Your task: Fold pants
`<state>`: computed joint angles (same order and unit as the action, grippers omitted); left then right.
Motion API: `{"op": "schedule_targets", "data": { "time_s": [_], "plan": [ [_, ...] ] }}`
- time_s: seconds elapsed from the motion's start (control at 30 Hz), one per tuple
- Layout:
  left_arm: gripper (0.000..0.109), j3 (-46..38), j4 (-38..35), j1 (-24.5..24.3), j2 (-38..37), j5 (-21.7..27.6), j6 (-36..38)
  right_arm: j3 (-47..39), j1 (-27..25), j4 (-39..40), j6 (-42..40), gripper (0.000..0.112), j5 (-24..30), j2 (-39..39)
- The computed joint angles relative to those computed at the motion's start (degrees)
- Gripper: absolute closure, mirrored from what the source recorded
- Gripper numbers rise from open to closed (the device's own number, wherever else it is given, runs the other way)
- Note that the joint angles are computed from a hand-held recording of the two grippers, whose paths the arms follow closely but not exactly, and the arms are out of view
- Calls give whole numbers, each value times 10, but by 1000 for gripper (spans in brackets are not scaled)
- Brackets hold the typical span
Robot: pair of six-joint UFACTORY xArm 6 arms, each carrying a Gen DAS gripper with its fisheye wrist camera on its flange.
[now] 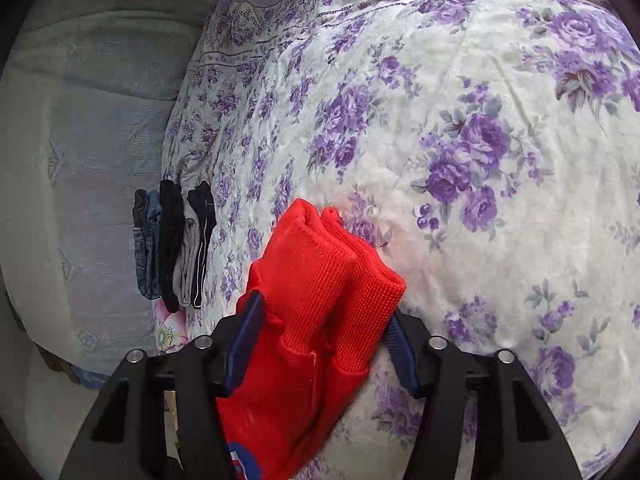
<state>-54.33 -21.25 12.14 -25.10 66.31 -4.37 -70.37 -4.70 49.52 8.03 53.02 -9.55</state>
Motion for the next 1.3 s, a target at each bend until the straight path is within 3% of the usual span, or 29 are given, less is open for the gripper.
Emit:
{"op": "schedule_targets", "data": {
  "time_s": [0.1,0.2,0.33,0.6,0.73,0.83,0.93,1.03,1.17,1.3],
  "plan": [
    [10,5,14,-6,-8,-6,-21,-19,-2,-35,-29,92,19,6],
    [10,3,38,-16,-15,-12,-45,-14,-19,-45,-16,92,46,17],
    [10,-12,16,-20,-21,-33,-33,-20,-17,-58,-28,90,52,19],
    [10,-63,36,-118,50,-80,2,-34,-30,-44,-34,88,85,30],
    [10,-78,25,-136,100,-51,6,-41,-35,-39,-42,87,99,36],
    [10,-76,41,-143,100,-66,-11,-49,-38,-38,-46,86,111,43],
    [10,-67,41,-131,81,-85,-22,-59,-44,-34,-51,85,128,50],
    [10,-64,50,-92,55,-84,-39,-97,-60,-55,-31,74,175,61],
    [10,-24,73,-30,11,-53,-50,-135,-71,-157,-26,69,98,38],
    [10,53,50,15,-60,-43,-40,-317,-8,-73,-126,70,209,166]
  ]
}}
